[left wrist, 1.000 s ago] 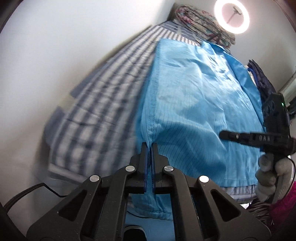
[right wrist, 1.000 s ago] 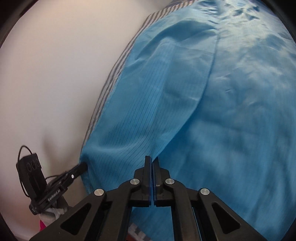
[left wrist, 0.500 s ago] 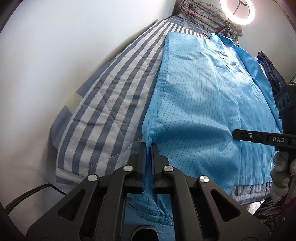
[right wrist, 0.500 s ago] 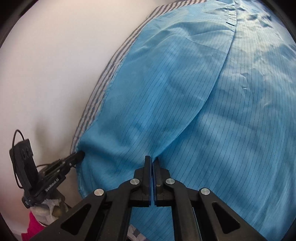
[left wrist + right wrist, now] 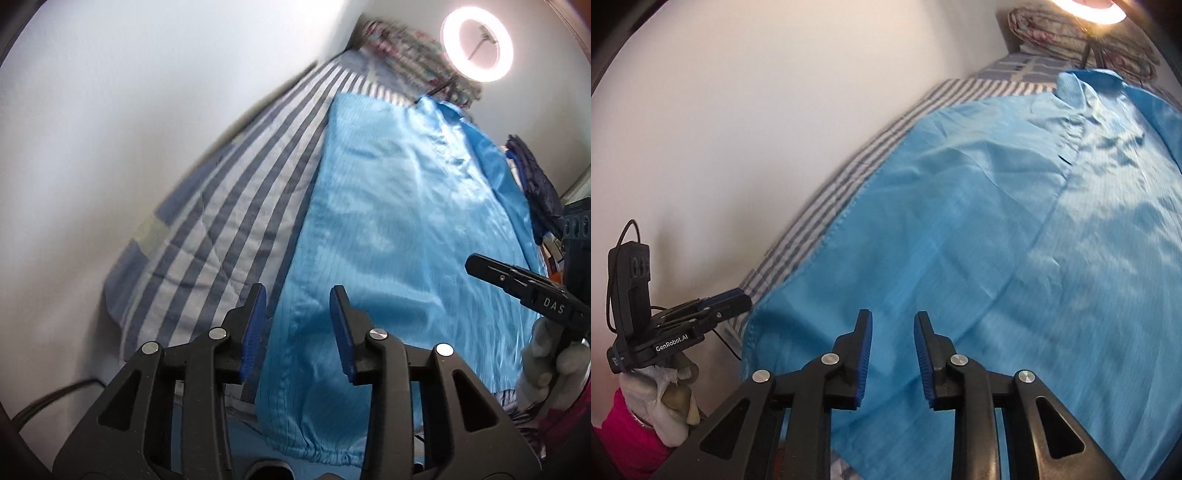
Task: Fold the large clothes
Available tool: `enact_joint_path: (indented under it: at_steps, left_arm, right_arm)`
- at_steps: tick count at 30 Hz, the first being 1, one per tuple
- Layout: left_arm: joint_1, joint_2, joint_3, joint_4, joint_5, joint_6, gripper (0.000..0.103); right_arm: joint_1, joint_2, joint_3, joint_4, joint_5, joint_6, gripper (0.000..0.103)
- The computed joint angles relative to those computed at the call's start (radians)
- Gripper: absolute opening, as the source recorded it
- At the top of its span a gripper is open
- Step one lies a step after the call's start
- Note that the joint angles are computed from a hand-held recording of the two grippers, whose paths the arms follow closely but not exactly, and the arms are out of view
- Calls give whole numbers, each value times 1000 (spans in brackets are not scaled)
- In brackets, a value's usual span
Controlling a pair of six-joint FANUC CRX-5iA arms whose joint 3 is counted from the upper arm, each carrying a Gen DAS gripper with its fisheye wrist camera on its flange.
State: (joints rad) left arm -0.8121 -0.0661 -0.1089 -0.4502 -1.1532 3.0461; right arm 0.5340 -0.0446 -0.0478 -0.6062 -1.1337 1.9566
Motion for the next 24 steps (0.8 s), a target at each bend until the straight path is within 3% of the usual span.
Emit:
enact_joint_path:
  at_steps: [3, 6, 11, 15, 20, 24]
  left_arm:
    - [20, 17, -15, 41, -7, -10, 36]
    - [22, 48, -14, 76, -27, -33, 36]
    - [-21, 27, 2, -1, -53, 32, 36]
    - [15, -19, -56, 34, 66, 26, 36]
    - [113, -55, -151, 158, 244, -21, 36]
    - [147, -88, -212, 197, 324, 0, 39]
  right_arm:
    - [31, 36, 22, -7, -15, 8, 25]
    - [104, 57, 5, 72, 40, -12, 25]
    - [161, 87, -17, 158, 106, -54, 25]
    - [140, 59, -10, 130, 80, -41, 25]
    - [104, 10, -40, 100, 89, -10, 30]
    - [65, 4, -52, 45, 109, 0, 31]
